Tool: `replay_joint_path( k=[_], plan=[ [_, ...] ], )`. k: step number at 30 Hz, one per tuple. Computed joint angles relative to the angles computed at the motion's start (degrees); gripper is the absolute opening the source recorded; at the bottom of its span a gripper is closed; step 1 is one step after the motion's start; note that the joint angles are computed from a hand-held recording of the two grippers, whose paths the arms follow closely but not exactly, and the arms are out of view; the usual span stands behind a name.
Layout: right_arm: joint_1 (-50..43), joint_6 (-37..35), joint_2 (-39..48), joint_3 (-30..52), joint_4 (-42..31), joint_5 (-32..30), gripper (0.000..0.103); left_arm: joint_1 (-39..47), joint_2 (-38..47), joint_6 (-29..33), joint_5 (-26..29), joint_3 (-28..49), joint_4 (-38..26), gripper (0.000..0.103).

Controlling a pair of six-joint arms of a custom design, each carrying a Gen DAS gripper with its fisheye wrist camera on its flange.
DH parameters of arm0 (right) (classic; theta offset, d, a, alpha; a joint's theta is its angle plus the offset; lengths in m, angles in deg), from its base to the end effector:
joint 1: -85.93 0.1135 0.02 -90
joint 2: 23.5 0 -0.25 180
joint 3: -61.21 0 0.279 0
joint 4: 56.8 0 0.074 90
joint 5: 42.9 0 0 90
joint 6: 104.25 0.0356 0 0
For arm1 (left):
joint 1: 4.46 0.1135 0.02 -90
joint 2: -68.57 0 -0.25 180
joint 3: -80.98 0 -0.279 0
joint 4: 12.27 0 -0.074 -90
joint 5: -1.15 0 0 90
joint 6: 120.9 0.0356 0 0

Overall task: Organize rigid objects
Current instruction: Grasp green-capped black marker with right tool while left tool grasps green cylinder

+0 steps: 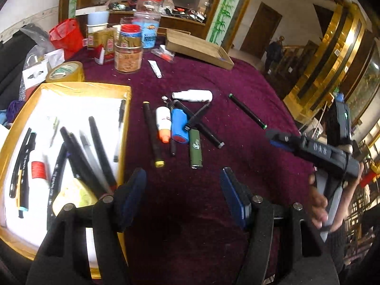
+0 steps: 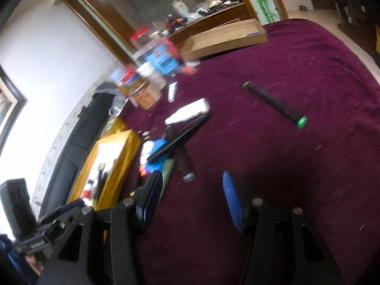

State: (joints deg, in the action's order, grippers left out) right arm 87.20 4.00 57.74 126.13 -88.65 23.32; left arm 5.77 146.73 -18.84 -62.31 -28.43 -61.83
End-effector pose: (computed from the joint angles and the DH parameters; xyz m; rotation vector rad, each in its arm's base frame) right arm 0.3204 0.0215 0.2028 0.1642 2.4146 0.6569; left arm 0.3007 0.0381 0.2325 0.2106 2.4594 -0.4294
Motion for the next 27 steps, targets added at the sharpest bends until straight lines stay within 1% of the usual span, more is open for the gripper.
replay_joint_path(
  k=[1, 2, 3, 5, 6, 7, 8, 10, 13, 14, 15, 16, 17, 18, 19, 21, 23, 24, 27],
  plan=[
    [-0.9, -0.6, 0.8, 0.9, -0.2, -0.2, 0.048, -0.7, 0.3, -0.1, -0.7, 0.0, 0.0, 0.064],
    [-2.4, -1.2, 3.5, 3.5, -1.0, -1.3, 0.048, -1.5, 0.5, -0.5, -1.6, 0.1, -0.1, 0.064],
    [-4.3, -1.7, 7.0, 7.3, -2.7, -3.8, 0.048, -2.0, 1.1, -0.6, -2.2, 0.4, -0.1, 0.064],
    [-6.3, -3.3, 12.6, 14.0, -5.8, -4.9, 0.048, -2.5, 2.2, -0.7, -3.0, 1.0, -0.3, 0.064],
    [-6.9, -4.4, 14.8, 16.9, -6.7, -3.0, 0.048, -2.8, 2.6, -0.8, -3.4, 1.2, -0.4, 0.064],
    [-6.7, -6.3, 17.9, 20.8, -7.9, 1.7, 0.048, -3.1, 3.0, -0.8, -3.8, 1.3, -0.4, 0.064],
    [-6.5, -7.4, 20.6, 24.0, -9.0, 4.9, 0.048, -3.2, 3.4, -0.8, -4.0, 1.4, -0.4, 0.064],
    [-7.0, -8.6, 27.6, 31.1, -11.2, 6.6, 0.047, -3.5, 3.9, -1.0, -4.7, 1.4, -0.2, 0.064],
    [-7.6, -8.8, 35.3, 38.2, -13.5, 7.0, 0.046, -3.7, 4.7, -0.9, -5.0, 1.5, -0.1, 0.064],
    [-7.1, -9.5, 36.7, 39.1, -13.4, 8.9, 0.045, -3.9, 5.1, -1.0, -5.3, 1.6, 0.0, 0.064],
    [-6.3, -9.9, 37.6, 39.3, -13.0, 12.6, 0.044, -4.2, 5.6, -0.9, -5.8, 1.8, -0.2, 0.064],
    [-5.9, -10.2, 37.9, 39.0, -12.7, 14.8, 0.042, -4.3, 6.0, -0.8, -5.8, 2.1, -0.3, 0.064],
    [-5.2, -10.3, 37.1, 37.0, -10.5, 16.5, 0.04, -4.5, 6.5, -0.7, -5.9, 2.4, -0.4, 0.064],
    [-4.5, -10.7, 36.1, 35.4, -9.5, 17.2, 0.03, -4.9, 6.9, -0.4, -6.0, 2.7, -0.8, 0.064],
    [-3.7, -11.1, 35.5, 34.4, -9.1, 18.3, 0.021, -5.5, 7.1, 0.3, -6.4, 2.9, -0.9, 0.064],
    [-1.7, -11.5, 33.9, 32.3, -9.2, 22.0, 0.014, -6.5, 7.4, 0.6, -6.6, 3.0, -0.5, 0.064],
    [-0.1, -10.3, 32.1, 30.6, -10.4, 24.1, 0.013, -7.6, 9.8, 0.3, -5.8, 4.8, -1.2, 0.064],
    [0.4, -9.1, 31.0, 29.6, -11.1, 23.9, 0.013, -7.9, 10.8, -0.2, -5.6, 5.5, -1.1, 0.064],
    [1.3, -5.1, 24.2, 21.4, -9.8, 19.7, 0.013, -9.5, 15.8, -1.6, -5.9, 8.9, -0.7, 0.063]
  ],
)
